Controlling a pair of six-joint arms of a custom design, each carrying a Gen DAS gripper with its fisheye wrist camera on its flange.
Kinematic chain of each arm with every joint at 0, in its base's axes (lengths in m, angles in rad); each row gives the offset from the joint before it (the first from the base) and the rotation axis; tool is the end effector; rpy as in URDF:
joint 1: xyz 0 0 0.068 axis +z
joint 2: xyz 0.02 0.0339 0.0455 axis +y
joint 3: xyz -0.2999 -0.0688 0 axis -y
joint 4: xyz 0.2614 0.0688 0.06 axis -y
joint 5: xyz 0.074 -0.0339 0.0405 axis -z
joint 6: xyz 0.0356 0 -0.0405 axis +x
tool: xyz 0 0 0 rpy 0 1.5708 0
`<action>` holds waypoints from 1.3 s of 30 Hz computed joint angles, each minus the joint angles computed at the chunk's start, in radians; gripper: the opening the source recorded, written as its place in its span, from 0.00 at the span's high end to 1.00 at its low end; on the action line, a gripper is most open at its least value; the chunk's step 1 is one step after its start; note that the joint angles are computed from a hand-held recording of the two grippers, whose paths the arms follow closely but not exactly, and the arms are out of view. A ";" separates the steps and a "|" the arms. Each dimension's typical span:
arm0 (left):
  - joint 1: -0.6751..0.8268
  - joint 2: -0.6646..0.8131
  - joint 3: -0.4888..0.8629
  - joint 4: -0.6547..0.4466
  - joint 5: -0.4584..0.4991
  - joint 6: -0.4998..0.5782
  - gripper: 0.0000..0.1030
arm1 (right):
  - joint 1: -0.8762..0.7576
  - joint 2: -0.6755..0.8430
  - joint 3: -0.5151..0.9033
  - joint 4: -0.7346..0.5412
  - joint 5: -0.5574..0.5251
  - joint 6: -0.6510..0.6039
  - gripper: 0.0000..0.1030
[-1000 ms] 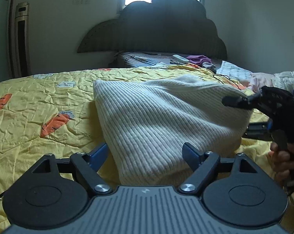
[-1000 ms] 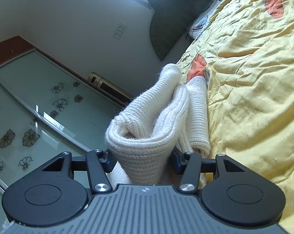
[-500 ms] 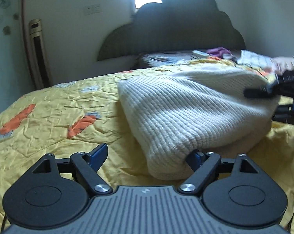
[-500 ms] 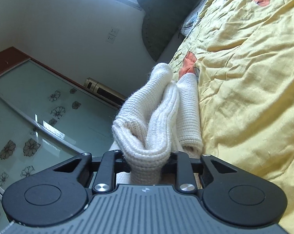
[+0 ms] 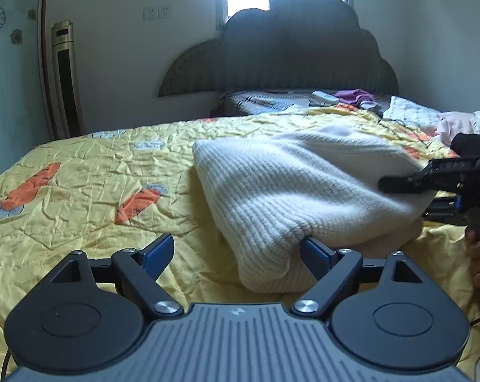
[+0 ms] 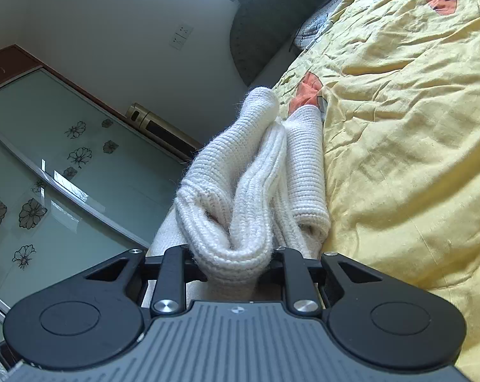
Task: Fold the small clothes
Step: 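Carry the lifted edge over the sweater with both grippers, folding it in half, then lower the folded edge onto the sweater stack with both grippers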
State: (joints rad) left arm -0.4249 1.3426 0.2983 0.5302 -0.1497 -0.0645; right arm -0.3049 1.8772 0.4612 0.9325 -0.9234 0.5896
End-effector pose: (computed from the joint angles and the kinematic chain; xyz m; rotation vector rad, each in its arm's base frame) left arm 0.2122 -0.0902 0.1561 0.2832 2.0624 -0.1428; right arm 0.2895 -0.0613 0.1060 0.3121 1.9958 1.1187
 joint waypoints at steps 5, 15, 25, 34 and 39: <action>-0.013 -0.048 -0.012 0.042 0.026 0.019 0.15 | 0.011 -0.019 -0.004 -0.018 0.018 -0.037 0.70; -0.051 0.204 0.212 -0.037 0.013 -0.110 0.15 | -0.013 0.024 -0.013 0.104 -0.033 0.064 0.56; -0.095 0.295 0.268 -0.118 -0.108 -0.218 0.09 | -0.014 0.012 -0.011 0.091 -0.009 0.040 0.55; -0.085 0.292 0.277 -0.144 -0.088 -0.238 0.09 | -0.002 0.011 -0.009 0.071 0.014 0.003 0.62; -0.076 0.293 0.274 -0.142 -0.071 -0.243 0.09 | -0.004 0.018 -0.007 0.067 0.017 -0.001 0.63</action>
